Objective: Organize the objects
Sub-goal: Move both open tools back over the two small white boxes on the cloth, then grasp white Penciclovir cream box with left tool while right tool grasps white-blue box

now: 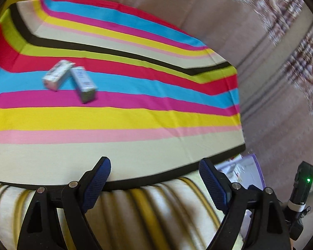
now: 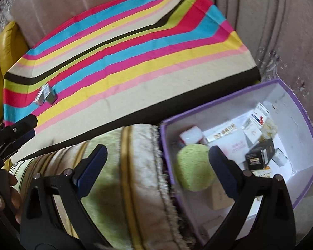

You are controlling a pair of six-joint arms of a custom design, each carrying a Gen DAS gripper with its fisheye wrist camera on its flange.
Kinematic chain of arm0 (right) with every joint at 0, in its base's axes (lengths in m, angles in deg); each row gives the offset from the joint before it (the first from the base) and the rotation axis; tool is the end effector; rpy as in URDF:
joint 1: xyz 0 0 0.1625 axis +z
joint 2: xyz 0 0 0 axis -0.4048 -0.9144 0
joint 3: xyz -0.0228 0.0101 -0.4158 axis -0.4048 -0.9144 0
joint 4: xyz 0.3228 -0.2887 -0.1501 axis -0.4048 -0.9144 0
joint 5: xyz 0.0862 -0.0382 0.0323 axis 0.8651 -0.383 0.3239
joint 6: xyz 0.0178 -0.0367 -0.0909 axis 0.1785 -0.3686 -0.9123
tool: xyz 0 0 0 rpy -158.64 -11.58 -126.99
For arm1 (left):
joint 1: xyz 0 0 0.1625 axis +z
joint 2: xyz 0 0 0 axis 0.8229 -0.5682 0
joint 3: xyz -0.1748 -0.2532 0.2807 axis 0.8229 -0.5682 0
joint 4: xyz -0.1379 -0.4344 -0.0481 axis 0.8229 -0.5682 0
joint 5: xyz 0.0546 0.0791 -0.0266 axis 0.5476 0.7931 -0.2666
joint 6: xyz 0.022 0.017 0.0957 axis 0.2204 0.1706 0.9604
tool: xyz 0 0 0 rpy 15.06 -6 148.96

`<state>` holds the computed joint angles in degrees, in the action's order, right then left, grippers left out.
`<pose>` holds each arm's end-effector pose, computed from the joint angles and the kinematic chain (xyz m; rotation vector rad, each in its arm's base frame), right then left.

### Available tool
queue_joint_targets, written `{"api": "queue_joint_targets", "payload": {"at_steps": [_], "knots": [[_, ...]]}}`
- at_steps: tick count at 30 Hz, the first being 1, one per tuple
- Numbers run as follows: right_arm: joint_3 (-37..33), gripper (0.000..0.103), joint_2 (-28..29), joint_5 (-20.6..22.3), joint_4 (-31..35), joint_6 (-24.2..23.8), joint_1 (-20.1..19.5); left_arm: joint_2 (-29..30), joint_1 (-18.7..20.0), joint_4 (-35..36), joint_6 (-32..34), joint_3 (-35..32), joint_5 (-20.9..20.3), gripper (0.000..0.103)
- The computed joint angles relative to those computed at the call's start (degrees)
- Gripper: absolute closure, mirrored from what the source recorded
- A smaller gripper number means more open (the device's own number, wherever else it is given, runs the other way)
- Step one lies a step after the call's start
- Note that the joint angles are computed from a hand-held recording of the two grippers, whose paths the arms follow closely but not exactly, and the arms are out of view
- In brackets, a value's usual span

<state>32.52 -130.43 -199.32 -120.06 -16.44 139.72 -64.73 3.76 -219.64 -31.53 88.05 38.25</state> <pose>0.3422 -0.5306 0.0188 0.6143 -2.4705 0.5443 -0.0229 -0.4311 0.3346 -0.1868 2.5262 -1.1057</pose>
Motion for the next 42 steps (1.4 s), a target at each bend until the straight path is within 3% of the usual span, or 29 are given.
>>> {"api": "queue_joint_targets", "payload": {"at_steps": [7, 13, 21, 26, 33, 36, 40, 42], "knots": [[-2.81, 0.004, 2.87, 1.56, 2.15, -1.21, 1.84, -3.82, 3.57, 0.75, -1.32, 0.16, 3.15, 0.015], [-6.3, 0.004, 5.93, 3.84, 5.43, -2.39, 3.44, -3.37, 7.24, 1.76, -0.03, -2.38, 6.42, 0.015], [-10.81, 0.004, 10.08, 5.58, 7.54, -4.09, 5.59, 2.85, 13.04, -1.02, 7.41, -8.61, 8.71, 0.019], [-13.46, 0.004, 12.38, 6.6, 9.0, -4.93, 6.58, 8.32, 16.94, -0.78, 10.58, -14.11, 7.63, 0.026], [-16.94, 0.004, 15.53, 6.07, 10.4, -6.2, 7.87, 13.84, 18.36, -1.91, 14.73, -18.16, 10.4, 0.028], [-17.96, 0.004, 16.46, 5.94, 10.97, -6.67, 8.19, 15.14, 18.52, -2.1, 16.2, -18.83, 11.3, 0.038], [-19.3, 0.004, 17.5, 5.68, 12.11, -6.94, 8.36, 16.08, 18.45, -2.56, 18.32, -18.99, 12.63, 0.064], [-19.87, 0.004, 17.97, 5.55, 12.39, -7.07, 8.42, 14.91, 18.14, -1.98, 18.44, -17.99, 11.58, 0.068]]}}
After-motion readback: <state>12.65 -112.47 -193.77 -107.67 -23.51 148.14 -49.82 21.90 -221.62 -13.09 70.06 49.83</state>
